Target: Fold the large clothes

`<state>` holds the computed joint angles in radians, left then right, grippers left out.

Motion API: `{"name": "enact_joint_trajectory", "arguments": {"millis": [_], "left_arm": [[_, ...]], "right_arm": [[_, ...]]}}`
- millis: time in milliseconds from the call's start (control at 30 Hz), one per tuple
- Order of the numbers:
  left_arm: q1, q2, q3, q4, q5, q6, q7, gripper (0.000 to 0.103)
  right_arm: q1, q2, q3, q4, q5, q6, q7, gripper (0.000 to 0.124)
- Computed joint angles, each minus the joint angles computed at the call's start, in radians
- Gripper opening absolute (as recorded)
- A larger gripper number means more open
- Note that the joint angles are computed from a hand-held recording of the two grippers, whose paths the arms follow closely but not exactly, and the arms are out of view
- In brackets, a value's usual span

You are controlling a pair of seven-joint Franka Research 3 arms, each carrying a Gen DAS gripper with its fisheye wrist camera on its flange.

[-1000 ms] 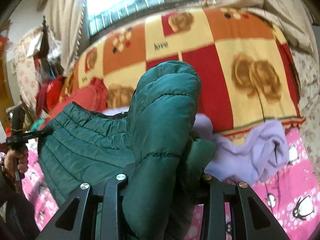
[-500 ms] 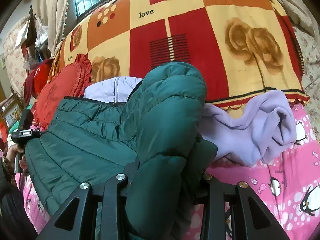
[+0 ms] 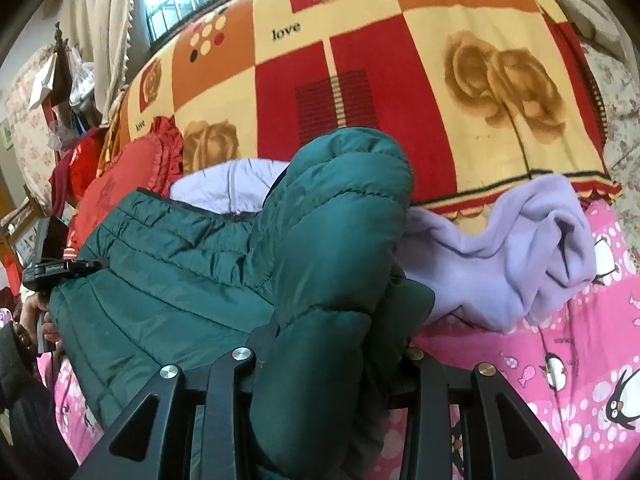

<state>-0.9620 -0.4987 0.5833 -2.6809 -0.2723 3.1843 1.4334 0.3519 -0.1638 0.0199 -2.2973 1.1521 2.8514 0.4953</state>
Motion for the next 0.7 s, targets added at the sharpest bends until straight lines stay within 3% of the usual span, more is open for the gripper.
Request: {"name": "enact_joint_trajectory", "arguments": {"millis": [133,467,567,700], "left_arm": [[0.185,-0.01,-0.203,-0.022,0.05,0.015,-0.078,0.027],[0.424,-0.143,-0.454,-0.046,0.161,-0.052,-0.251,0.027],[0.497,-0.242,-0.54,-0.051,0.199,-0.125,-0.305,0.027],[0.548,-0.35,-0.617,-0.052,0.24,-0.223,-0.364,0.027]], "right_arm": [[0.014,-0.044,-0.008,-0.015,0.054,0.008,-0.058,0.034],[0.056,-0.201,-0.037,-0.068,0.16,0.008,-0.168,0.034],[0.078,-0.274,-0.048,-0.094,0.195,0.008,-0.202,0.034],[0.101,-0.372,-0.058,-0.146,0.221,0.002,-0.208,0.034]]}}
